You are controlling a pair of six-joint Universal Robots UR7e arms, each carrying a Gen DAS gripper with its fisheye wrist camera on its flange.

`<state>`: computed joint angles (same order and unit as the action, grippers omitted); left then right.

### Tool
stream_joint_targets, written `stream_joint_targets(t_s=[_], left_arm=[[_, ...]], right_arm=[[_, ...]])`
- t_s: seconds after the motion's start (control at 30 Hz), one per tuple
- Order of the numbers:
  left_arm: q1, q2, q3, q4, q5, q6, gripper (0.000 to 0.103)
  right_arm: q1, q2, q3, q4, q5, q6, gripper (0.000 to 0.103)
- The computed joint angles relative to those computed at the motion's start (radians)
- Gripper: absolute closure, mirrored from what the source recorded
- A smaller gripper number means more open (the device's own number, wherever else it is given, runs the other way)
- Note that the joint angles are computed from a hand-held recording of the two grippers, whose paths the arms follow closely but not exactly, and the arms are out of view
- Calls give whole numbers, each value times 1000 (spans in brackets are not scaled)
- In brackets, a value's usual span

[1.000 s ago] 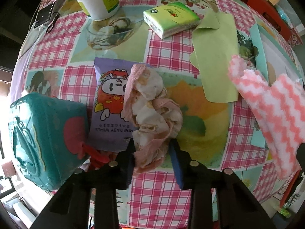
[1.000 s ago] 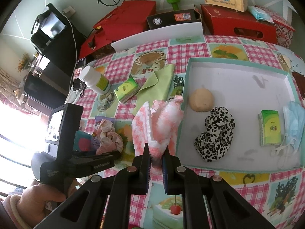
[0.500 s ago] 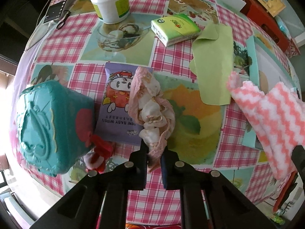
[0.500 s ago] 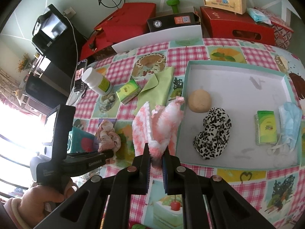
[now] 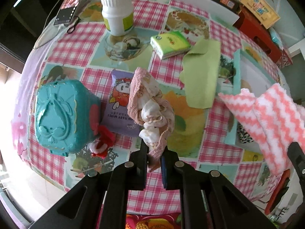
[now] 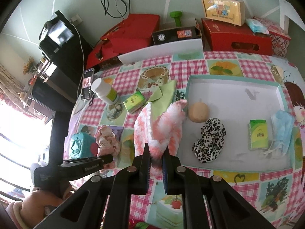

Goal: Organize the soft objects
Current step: 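Carry knitted cloth and floral scrunchie into the white tray and open both grippers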

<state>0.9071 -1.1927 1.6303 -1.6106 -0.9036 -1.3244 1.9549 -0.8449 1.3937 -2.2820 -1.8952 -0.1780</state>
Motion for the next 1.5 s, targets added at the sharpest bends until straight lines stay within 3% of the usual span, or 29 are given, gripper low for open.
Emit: stream_joint_targets(t_s=[0.23,0.73,1.5], left_arm=[[-46,14,-48,11,42,20,91],[-64,119,-169,2,80,122,91],[-38,367,-401,-49,92,449,91]], right_arm=[[5,-22,-2,-25,12,-7,92],[-30,-72,-13,-54,4,29,92],[-141,-60,-90,-64,-62,50,92]])
